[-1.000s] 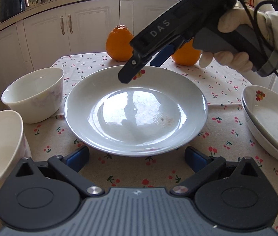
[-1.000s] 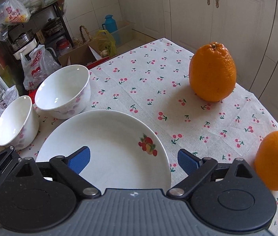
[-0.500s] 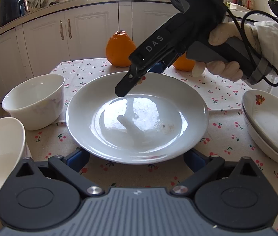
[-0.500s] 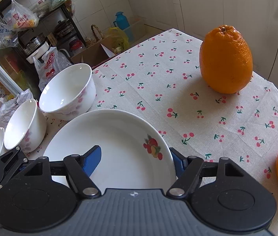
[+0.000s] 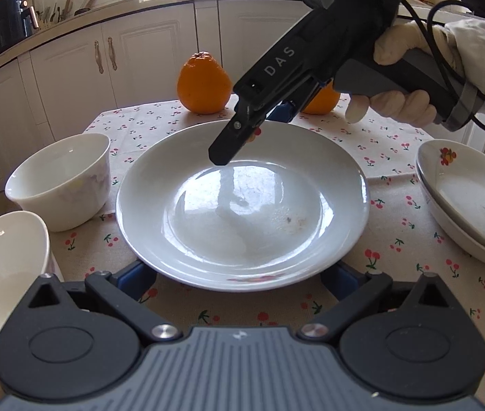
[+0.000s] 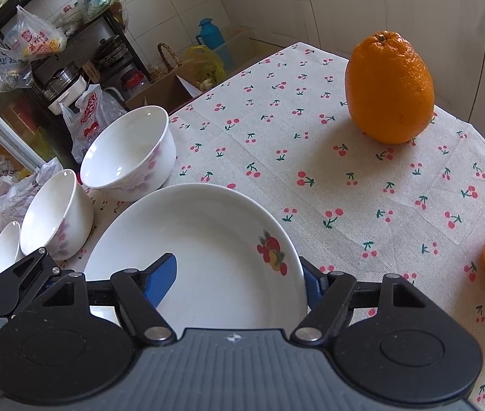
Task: Organize plates and bowls
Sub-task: 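Grasp the middle white plate's rim with the left tool while the right tool grips its rim, then lift the white plate with both tools and carry it toward the plate stack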
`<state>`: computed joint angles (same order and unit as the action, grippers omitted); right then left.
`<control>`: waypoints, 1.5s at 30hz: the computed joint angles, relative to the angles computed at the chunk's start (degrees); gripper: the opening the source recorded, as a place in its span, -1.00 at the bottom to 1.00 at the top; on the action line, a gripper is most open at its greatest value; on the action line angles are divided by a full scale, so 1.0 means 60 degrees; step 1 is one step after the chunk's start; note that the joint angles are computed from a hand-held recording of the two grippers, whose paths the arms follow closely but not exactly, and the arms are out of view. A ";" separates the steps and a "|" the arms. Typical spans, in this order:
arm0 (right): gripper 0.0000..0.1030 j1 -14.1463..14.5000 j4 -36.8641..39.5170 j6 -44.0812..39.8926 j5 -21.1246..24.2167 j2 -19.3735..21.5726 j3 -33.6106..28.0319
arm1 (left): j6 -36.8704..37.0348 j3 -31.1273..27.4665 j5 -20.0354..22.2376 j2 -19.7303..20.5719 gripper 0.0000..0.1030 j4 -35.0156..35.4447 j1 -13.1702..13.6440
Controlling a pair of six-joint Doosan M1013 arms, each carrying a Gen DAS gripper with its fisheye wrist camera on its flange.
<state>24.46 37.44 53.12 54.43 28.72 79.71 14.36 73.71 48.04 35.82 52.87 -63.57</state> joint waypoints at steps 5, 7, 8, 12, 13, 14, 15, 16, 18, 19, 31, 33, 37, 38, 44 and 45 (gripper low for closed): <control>0.53 0.0005 0.0052 0.0079 -0.0083 -0.0176 0.0219 | 0.0225 0.0112 -0.0038 -0.0138 0.96 0.0043 -0.0073; 0.53 -0.0009 0.0175 0.0079 -0.0160 -0.0279 0.0344 | 0.0340 0.0143 -0.0046 -0.0196 0.96 0.0017 -0.0097; 0.53 -0.0017 0.0234 0.0082 -0.0191 -0.0330 0.0403 | 0.0402 0.0154 -0.0051 -0.0220 0.96 -0.0008 -0.0108; 0.53 0.0040 0.0193 0.0306 -0.0486 -0.0630 0.0716 | 0.0577 0.0265 -0.0197 -0.0375 0.96 -0.0129 -0.0138; 0.53 0.0053 0.0186 0.0360 -0.0557 -0.0704 0.0800 | 0.0612 0.0306 -0.0232 -0.0418 0.96 -0.0142 -0.0157; 0.54 0.0063 0.0182 0.0419 -0.0615 -0.0777 0.0880 | 0.0656 0.0334 -0.0257 -0.0451 0.96 -0.0147 -0.0173; 0.54 0.0062 0.0238 0.0458 -0.0682 -0.0863 0.0980 | 0.0715 0.0360 -0.0275 -0.0482 0.96 -0.0163 -0.0197; 0.53 0.0055 0.0294 0.0475 -0.0718 -0.0925 0.1053 | 0.0797 0.0383 -0.0299 -0.0518 0.96 -0.0214 -0.0211; 0.54 0.0044 0.0379 0.0534 -0.0814 -0.1089 0.1241 | 0.0926 0.0462 -0.0401 -0.0612 0.96 -0.0298 -0.0233; 0.53 0.0051 0.0355 0.0591 -0.0864 -0.1173 0.1331 | 0.1008 0.0485 -0.0447 -0.0648 0.96 -0.0349 -0.0247; 0.54 0.0071 0.0387 0.0870 -0.1523 -0.2130 0.2405 | 0.1768 0.0616 -0.0717 -0.0914 0.96 -0.0588 -0.0493; 0.54 0.0080 0.0341 0.0933 -0.1638 -0.2277 0.2578 | 0.1906 0.0618 -0.0787 -0.0942 0.96 -0.0696 -0.0516; 0.54 0.0012 0.0504 0.0934 -0.1800 -0.2527 0.2912 | 0.2104 0.0583 -0.0856 -0.0949 0.96 -0.0820 -0.0582; 0.54 0.0006 0.0497 0.0954 -0.1847 -0.2585 0.2981 | 0.2144 0.0567 -0.0864 -0.0942 0.96 -0.0809 -0.0606; 0.54 -0.0035 0.0317 0.1160 -0.2134 -0.3007 0.3455 | 0.2421 0.0502 -0.1017 -0.0927 0.96 -0.0927 -0.0715; 0.54 -0.0054 0.0332 0.1180 -0.2162 -0.3069 0.3524 | 0.2492 0.0475 -0.1030 -0.0915 0.96 -0.0940 -0.0731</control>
